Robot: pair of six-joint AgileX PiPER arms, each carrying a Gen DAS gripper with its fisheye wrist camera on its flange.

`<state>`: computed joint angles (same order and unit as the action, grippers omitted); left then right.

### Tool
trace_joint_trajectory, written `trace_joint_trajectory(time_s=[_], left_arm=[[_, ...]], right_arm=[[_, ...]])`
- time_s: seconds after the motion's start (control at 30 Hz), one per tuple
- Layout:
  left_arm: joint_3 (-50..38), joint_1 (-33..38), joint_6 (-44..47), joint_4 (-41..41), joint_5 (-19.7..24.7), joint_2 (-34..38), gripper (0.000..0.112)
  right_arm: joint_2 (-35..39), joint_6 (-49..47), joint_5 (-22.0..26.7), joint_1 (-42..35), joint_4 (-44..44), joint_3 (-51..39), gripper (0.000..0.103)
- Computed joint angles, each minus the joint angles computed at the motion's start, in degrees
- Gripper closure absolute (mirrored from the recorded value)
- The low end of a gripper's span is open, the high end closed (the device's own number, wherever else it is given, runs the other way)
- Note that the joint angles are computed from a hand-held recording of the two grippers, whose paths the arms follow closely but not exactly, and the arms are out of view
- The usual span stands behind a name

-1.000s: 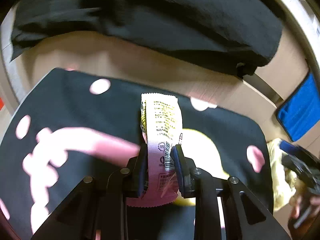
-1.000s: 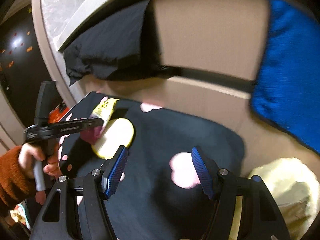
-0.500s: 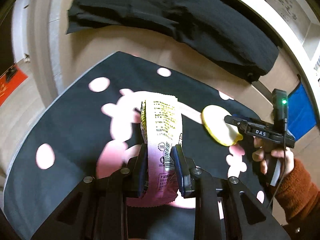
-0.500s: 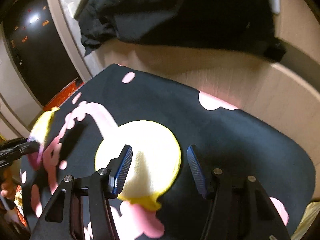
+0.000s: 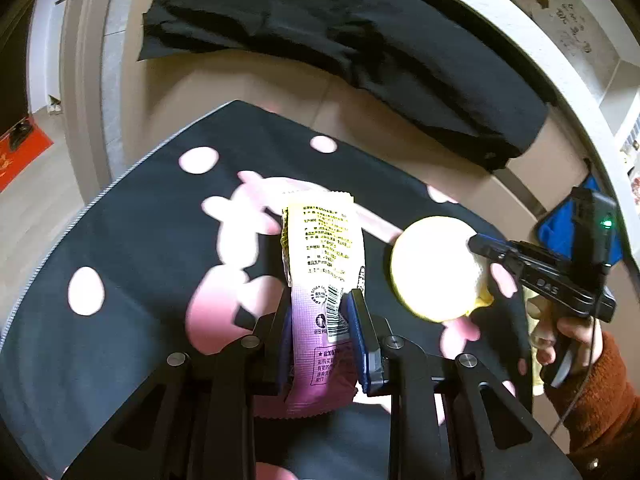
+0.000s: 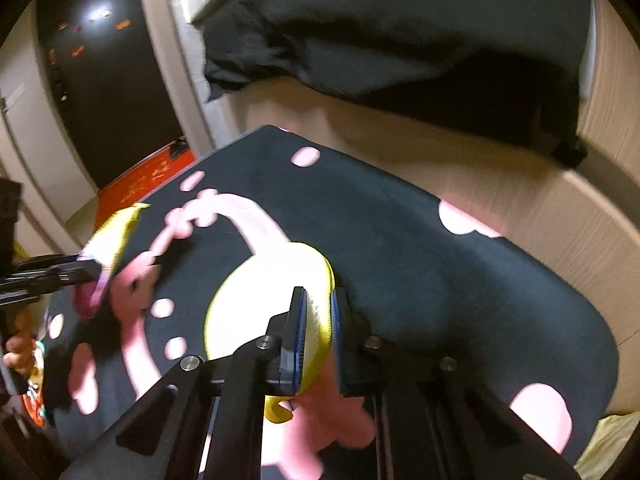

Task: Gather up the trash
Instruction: 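Grasp the round yellow-white scrub pad with right tool while left tool holds the wrapper, then carry the wrapper and scrub pad over the yellow bin with both tools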

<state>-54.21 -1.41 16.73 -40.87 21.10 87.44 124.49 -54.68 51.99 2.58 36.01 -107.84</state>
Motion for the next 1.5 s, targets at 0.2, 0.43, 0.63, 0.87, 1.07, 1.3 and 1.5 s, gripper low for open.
trace_joint_trajectory(time_s=[0.2, 0.43, 0.63, 0.87, 1.07, 1.3, 1.5], left_arm=[[-1.1, -7.3, -5.1, 4.3, -2.4, -0.6, 0.086], [-5.5, -16.4, -20.7, 19.8, -3.7, 1.3, 0.086], [-7.8, -20.1, -28.8, 27.3, -3.3, 2.4, 0.086], [-7.6, -20.6, -32.2, 30.6, -2.2, 2.1, 0.086], [-6.6, -19.7, -32.2, 29.4, -2.0, 1.5, 0.086], [-6.0, -19.9, -33.4, 31.0, -1.9, 0.5, 0.086], [-8.4, -21.4, -40.1, 37.7, -0.8, 0.8, 0.086]], right_arm=[[-8.8, -2.9, -1.5, -3.1, 1.9, 8.3, 0.094], [-16.5, -4.7, -9.7, -8.8, -3.7, 18.4, 0.094], [-21.3, -8.3, -20.7, -11.5, -6.2, 26.9, 0.094], [-24.8, -16.4, -29.5, -9.6, -1.7, 34.6, 0.093], [-27.2, -22.8, -25.4, -9.4, 7.5, 36.9, 0.089], [-23.5, -14.1, -15.3, -10.2, 4.7, 32.0, 0.085], [-25.5, -17.9, -15.3, -10.7, 8.0, 34.0, 0.090]])
